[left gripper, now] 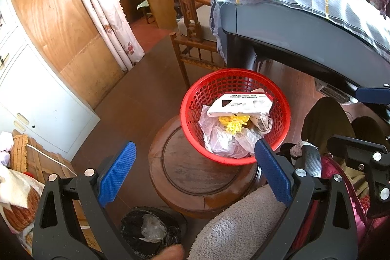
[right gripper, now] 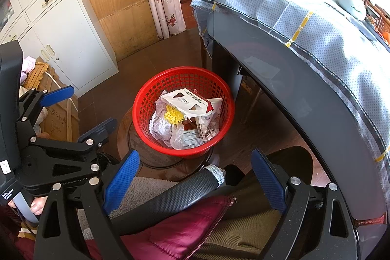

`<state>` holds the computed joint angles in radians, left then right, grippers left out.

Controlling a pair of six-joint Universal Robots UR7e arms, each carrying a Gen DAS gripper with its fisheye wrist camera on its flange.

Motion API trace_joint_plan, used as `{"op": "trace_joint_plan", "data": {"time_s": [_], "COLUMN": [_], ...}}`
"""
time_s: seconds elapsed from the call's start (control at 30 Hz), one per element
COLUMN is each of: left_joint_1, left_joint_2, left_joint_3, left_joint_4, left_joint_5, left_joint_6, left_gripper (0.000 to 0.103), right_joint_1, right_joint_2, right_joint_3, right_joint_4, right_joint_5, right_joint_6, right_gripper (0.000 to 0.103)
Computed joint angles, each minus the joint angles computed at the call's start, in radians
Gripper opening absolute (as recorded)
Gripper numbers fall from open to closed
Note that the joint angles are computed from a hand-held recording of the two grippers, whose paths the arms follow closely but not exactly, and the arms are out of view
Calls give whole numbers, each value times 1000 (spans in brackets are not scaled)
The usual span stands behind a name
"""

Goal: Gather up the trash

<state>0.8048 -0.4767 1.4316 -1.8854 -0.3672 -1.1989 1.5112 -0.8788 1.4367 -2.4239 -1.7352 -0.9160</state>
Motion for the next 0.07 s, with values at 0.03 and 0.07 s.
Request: {"op": "trace_joint_plan", "data": {"time_s": [0.03,0.07], "left_joint_1": [0,0], "left_joint_2": [0,-1], "left_joint_3": [-1,3], "left_joint_4": [-2,-12], "left_joint_5": [0,0], "left_joint_6": [4,11], "left_gripper": [94,94], "right_joint_1": [0,0], "right_joint_2": [0,0], "right_joint_3": [0,0], "right_joint_4": [1,1], "right_joint_5": [0,0], "right_joint_6": [1,1], "right_gripper": [91,91]}}
